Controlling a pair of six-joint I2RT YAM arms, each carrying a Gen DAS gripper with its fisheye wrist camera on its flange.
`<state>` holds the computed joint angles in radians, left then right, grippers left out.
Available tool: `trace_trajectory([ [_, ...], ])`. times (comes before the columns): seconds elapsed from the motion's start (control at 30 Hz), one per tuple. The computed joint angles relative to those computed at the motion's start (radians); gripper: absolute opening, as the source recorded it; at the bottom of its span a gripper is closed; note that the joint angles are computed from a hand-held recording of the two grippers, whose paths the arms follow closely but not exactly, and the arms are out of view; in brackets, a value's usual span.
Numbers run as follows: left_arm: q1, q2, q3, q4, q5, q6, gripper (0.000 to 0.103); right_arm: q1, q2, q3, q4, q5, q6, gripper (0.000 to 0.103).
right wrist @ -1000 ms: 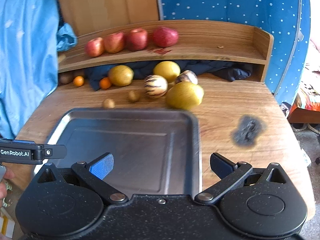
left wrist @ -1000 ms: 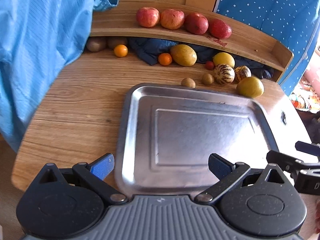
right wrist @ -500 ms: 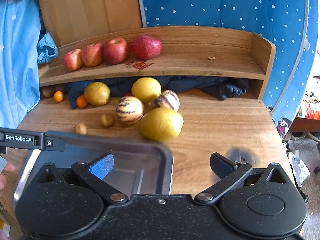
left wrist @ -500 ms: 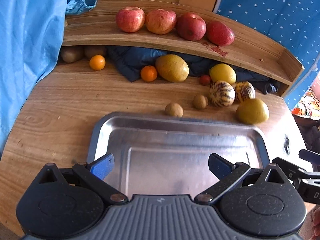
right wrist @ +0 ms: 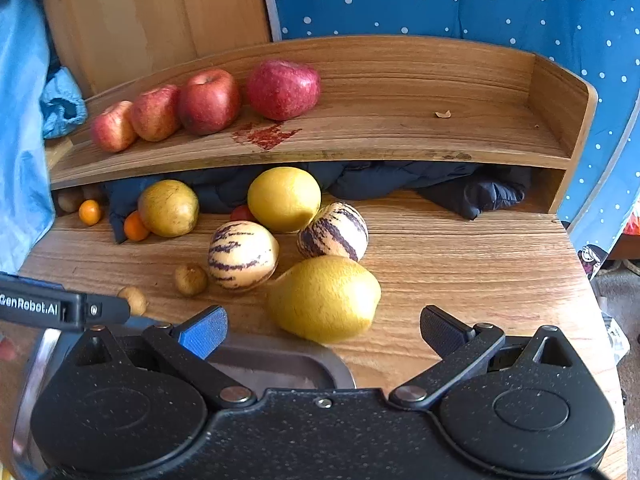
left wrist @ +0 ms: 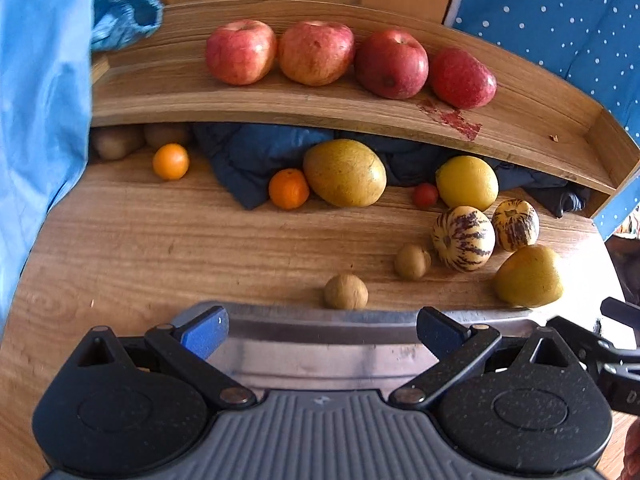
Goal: Organize fruits
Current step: 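Grasp the large yellow pear with the right gripper while the left gripper grasps a small brown fruit, then carry the pear onto the tray and open the right gripper while the left releases the brown fruit there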
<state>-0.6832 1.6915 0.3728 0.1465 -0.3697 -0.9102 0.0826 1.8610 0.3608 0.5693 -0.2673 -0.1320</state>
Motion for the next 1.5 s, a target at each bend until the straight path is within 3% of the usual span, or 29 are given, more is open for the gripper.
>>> trace_trajectory([
  [0.3,0.138,0.096,0.074,0.014,0.125,0.207,0.096,0.057,0.085,0.057,0.021,0.047,0.096,0.102],
  [0.5,0.175,0.141,0.088,0.055,0.191,0.278,0.078,0.072,0.121,0.084,0.028,0.058,0.113,0.098],
  [0.63,0.204,0.164,0.083,0.110,0.252,0.296,0.059,0.081,0.145,0.101,0.022,0.064,0.111,0.093],
  [0.83,0.229,0.185,0.077,0.155,0.286,0.298,0.046,0.097,0.170,0.118,0.023,0.073,0.115,0.090],
  [0.97,0.230,0.181,0.073,0.154,0.286,0.306,0.034,0.102,0.182,0.118,0.043,0.093,0.119,0.078],
  [1.03,0.230,0.187,0.074,0.163,0.290,0.301,0.032,0.102,0.189,0.120,0.052,0.107,0.125,0.072],
  [1.5,0.180,0.146,0.065,0.208,0.282,0.303,0.031,0.081,0.079,-0.001,0.141,0.106,0.151,0.071],
])
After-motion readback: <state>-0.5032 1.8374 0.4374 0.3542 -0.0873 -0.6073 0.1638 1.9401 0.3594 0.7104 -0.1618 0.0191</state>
